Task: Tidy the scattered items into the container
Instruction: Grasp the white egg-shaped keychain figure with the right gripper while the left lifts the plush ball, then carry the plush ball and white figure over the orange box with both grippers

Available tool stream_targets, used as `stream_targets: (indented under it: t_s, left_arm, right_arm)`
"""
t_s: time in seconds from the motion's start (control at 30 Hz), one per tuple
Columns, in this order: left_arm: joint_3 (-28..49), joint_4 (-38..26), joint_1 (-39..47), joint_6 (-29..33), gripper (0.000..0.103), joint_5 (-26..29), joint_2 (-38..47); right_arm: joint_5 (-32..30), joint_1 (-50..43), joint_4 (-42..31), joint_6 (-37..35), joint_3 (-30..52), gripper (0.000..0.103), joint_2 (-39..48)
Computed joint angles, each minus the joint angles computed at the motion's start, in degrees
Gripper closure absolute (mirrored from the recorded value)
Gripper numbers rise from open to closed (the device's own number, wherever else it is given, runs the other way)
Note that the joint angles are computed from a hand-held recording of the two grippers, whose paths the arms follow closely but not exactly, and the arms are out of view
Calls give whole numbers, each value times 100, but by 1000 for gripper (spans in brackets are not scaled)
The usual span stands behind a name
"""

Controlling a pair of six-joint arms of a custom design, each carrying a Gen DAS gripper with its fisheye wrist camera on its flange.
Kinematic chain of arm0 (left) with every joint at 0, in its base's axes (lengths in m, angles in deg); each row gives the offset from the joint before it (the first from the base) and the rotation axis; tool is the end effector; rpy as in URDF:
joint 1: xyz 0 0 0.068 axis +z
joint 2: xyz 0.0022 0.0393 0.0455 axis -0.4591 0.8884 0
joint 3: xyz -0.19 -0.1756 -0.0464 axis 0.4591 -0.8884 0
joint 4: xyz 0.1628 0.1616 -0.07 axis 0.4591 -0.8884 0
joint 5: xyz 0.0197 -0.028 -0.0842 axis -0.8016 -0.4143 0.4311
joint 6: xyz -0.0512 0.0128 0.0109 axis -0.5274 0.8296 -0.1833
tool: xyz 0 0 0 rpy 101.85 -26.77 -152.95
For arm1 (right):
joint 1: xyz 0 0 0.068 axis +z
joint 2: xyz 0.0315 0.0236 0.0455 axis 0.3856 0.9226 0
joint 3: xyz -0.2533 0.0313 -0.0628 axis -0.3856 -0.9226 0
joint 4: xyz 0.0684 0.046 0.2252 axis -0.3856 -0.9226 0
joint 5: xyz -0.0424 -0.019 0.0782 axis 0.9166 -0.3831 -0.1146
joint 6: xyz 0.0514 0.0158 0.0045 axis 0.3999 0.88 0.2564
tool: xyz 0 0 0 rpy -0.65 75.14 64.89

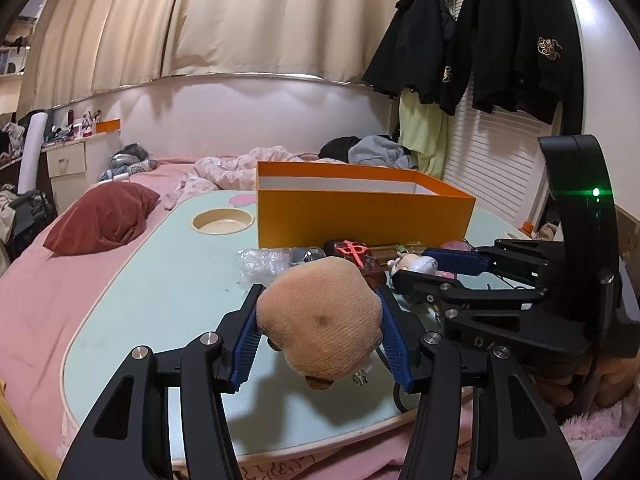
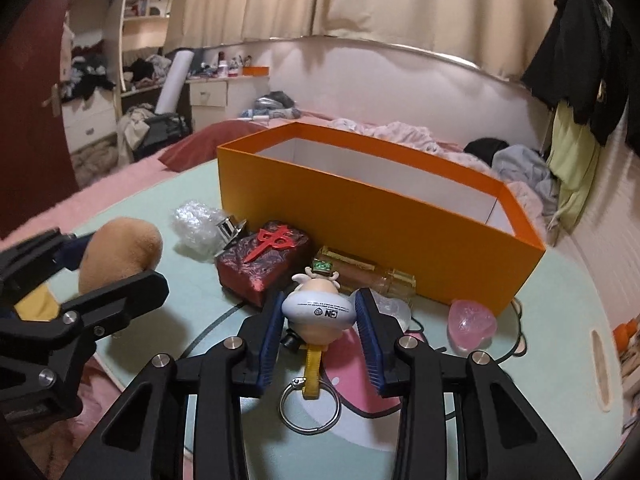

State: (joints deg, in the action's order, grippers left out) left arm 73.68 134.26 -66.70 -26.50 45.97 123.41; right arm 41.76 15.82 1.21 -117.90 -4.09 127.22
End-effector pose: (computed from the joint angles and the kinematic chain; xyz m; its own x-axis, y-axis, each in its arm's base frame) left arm 0.2408 -0.1729 0.0815 -0.4379 -0.1070 -0.8926 -0.0052 0.9932 -0.1165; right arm 0.3290 -0.0199 0.0889 -0.4359 -0.4291 -0.7911 -0.6378 0.7675 -0.0648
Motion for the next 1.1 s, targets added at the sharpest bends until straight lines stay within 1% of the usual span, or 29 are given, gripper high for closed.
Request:
stream_targets:
  t_s: [0.07,0.2,0.33,0.43,0.5,0.6,0.63,0.7,0.8,0.87,0.93,1.03,1.1]
  left_arm:
    - [-12,15,-3,3,48,-9,-10]
    - [-50,44,-21,26,48,-59,-54]
    - [-53,-120,29,49,48,1,-230]
    - [-11,-324,174,162,48,280,-548]
    - [32,-397,270,304,48,462,-791]
    - [278,-557,484,688,48,758,-1207]
    - [453,-710,595,794,48,897,-1312]
    - [1050,-1337,823,984,48,1164,-1393]
    - [1975,-2109,1073,1140,48,1506,-1133]
    - [2687,-2678,1254,1101,48,1803,-761]
    - [3275,-3130,1372,1035,48,1973,-371]
    - [4006,-3672,1487,828,48,2186,256]
    - [4420,-3949,1548,707,48,2357,641]
  right_arm:
    - [-316,-149,-575,-11,312,68,74]
    - [-789,-426,-1135,-11,558,68,42]
    - [-1226,-666,-1179,131,581,68,-211]
    - [-1539,-815,-1487,302,922,68,-316]
    - [-1722,-885,-1642,569,1243,68,-339]
    - [-1884,-941,-1467,1186,1636,68,-313]
    - [-1915,-938,-1445,1370,1810,68,-254]
    - [-1906,-894,-1609,1644,2327,68,-42]
    - [-1711,-750,-2048,1724,3202,68,411]
    - [-1481,-688,-2185,1797,3604,68,711]
    - [-1209,-619,-2231,1929,3868,68,1000]
    - [-1069,-545,-2442,1995,4227,68,1427]
    - [-869,-472,-2533,1998,4389,68,1634]
